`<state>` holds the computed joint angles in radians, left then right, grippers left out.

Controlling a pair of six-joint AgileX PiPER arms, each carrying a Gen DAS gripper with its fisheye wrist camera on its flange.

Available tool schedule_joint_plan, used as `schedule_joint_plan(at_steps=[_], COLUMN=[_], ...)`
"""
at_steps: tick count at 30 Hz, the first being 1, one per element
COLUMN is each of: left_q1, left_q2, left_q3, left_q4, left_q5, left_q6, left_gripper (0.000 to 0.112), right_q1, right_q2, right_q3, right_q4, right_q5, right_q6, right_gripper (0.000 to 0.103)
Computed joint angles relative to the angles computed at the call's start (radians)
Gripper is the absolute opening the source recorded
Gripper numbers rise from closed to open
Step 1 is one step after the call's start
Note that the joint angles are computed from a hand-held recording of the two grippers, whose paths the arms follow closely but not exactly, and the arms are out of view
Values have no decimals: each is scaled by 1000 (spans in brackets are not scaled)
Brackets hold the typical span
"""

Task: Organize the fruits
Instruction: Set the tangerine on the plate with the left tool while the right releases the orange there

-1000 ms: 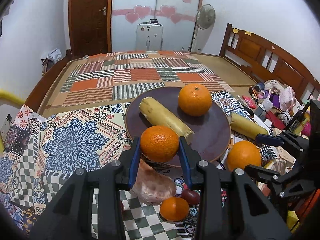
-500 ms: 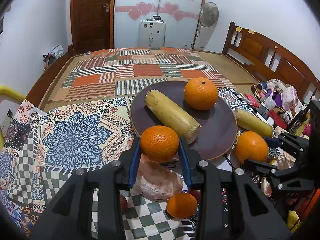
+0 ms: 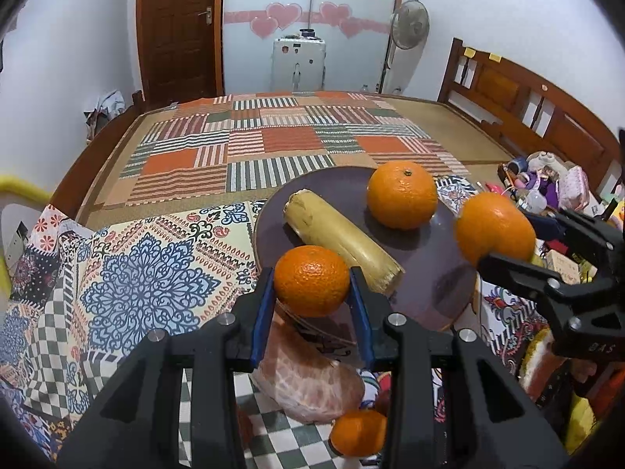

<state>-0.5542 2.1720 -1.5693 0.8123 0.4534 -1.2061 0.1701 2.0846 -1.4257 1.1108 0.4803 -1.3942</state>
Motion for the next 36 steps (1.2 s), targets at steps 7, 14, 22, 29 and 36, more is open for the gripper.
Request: schedule_joint_plan(at_steps=[7, 14, 22, 29, 36], left_q1=[21, 45, 51, 54, 17], left_q2=[63, 90, 111, 101, 4], left_q3=[-105, -152, -182, -181, -60], left_q4=[-125, -218, -254, -266, -119], left_q5=[41, 50, 65, 65, 50], left_q6=[143, 232, 269, 277, 133], left_gripper=[37, 37, 37, 53, 56], right_q1=[31, 47, 67, 68, 59], right_q2=[91, 103, 115, 127, 23], right_q3=[-142, -161, -186, -226, -94], right_q4=[-228, -297, -408, -479, -400], right_q5=[42, 45, 62, 100, 22], right_q6=[215, 272, 375, 467, 380], right_gripper=[60, 60, 61, 62, 70])
